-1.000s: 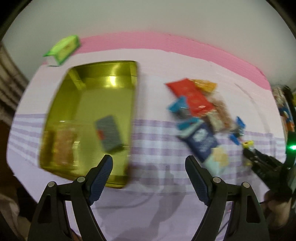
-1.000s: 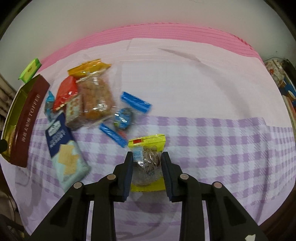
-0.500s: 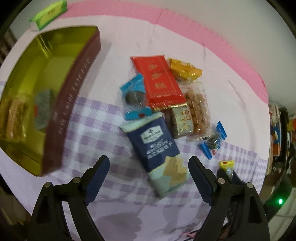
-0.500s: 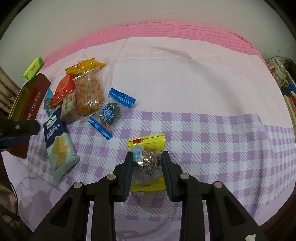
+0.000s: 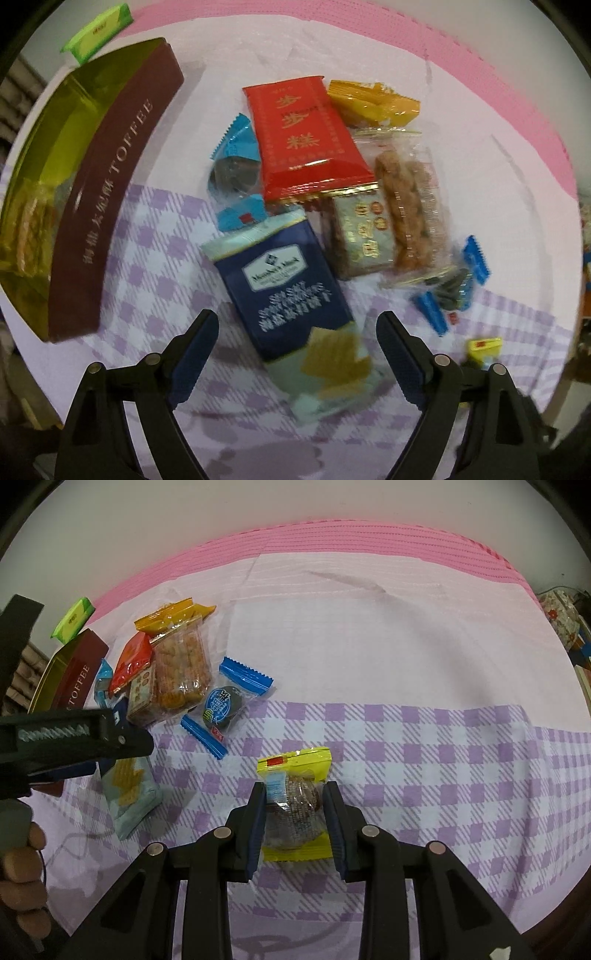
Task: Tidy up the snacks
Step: 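Grasp the blue Sea Salt Soda Crackers packet with the left gripper while the right holds the cookie packet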
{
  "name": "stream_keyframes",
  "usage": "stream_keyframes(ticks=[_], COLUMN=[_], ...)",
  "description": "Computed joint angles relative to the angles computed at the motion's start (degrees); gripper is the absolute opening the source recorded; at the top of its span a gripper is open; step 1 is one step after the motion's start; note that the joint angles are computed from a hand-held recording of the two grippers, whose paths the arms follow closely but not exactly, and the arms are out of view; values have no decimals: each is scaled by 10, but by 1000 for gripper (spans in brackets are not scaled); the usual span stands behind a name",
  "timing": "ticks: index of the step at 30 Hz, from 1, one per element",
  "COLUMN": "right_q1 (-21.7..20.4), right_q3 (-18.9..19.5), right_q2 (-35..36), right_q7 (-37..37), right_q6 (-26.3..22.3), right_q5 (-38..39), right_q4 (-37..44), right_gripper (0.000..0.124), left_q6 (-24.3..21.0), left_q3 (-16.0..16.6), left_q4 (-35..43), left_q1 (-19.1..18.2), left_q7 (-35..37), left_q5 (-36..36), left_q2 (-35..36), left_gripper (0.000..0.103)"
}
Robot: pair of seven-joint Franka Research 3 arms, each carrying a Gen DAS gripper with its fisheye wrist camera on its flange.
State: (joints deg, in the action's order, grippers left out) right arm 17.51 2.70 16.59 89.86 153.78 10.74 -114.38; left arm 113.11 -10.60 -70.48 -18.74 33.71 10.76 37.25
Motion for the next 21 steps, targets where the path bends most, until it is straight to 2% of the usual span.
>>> stream_keyframes(ticks=[2,9,15,21], right_q1=[0,0,2,1], right_q3=[0,1,-1,0], right_q2=[0,-1,1,2], right_q7=[-1,-1,2,1], right_q6=[-1,-1,0,0], right_q5=[1,3,-1,1], right_q4=[1,0,1,2], right_gripper=[30,30,30,30], left_q6=[-10,2,50,90], left_q3=[2,-1,0,-2], left_q4=[1,-87,-163,-176], left_q1=[0,19,34,43], left_q7=[4,56,83,122], left_q5=[3,13,29,35], left_q2=[1,-55,-99,-105], left_gripper=[87,87,84,74])
